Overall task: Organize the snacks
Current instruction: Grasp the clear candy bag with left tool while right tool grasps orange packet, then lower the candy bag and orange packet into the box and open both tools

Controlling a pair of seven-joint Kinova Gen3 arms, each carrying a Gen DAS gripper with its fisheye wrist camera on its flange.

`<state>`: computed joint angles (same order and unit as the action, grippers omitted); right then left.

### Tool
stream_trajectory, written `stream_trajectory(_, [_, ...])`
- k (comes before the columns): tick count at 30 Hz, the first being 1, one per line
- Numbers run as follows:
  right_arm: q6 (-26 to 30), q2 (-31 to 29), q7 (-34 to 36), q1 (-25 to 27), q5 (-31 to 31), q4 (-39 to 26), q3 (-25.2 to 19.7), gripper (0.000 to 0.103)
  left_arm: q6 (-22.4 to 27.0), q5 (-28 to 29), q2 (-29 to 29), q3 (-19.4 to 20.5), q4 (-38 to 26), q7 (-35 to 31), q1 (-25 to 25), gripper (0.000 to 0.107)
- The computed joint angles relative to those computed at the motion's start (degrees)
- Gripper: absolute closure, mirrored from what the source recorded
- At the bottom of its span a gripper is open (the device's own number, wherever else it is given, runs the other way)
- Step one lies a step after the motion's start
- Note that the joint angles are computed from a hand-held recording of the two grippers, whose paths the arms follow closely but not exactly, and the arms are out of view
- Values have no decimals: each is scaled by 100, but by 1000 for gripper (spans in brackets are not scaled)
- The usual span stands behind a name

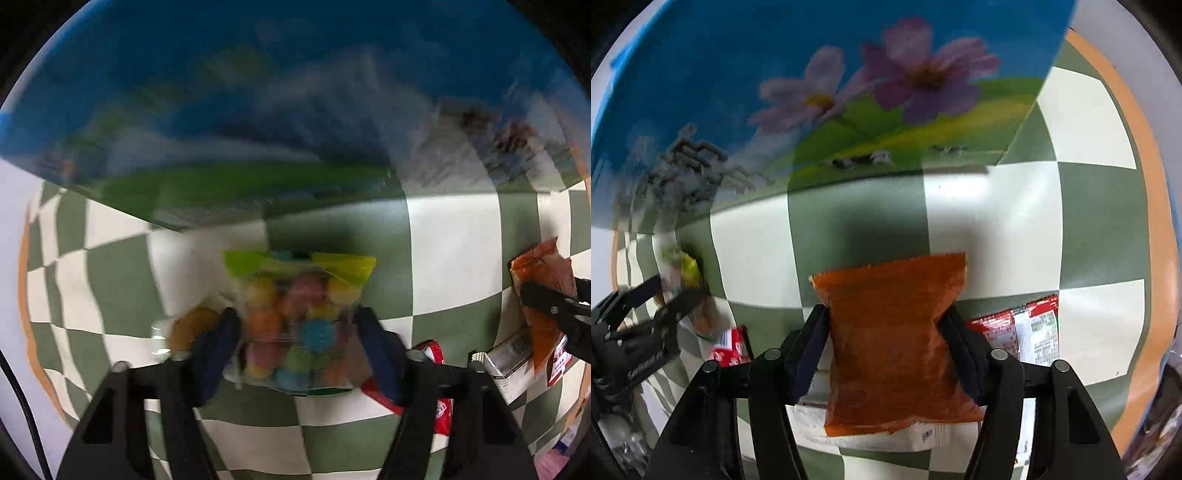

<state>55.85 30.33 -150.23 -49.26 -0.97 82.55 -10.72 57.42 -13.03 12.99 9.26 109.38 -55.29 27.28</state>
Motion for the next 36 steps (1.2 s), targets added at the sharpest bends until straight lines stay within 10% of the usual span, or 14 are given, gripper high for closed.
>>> stream_trajectory(13, [242,4,170,-97,-235,-154,-193,45,-471,1887,-663,-8,1091,-482,-790,58])
stream_trajectory(25, [-270,-58,-224,-334,-151,123,-69,48,-482,1976,-1005,75,1215,-180,-720,61])
stream_trajectory(36, [-769,-1516,-355,93,-106,541,-194,48,619,2562,-1605,76,-292,-798,-982,61])
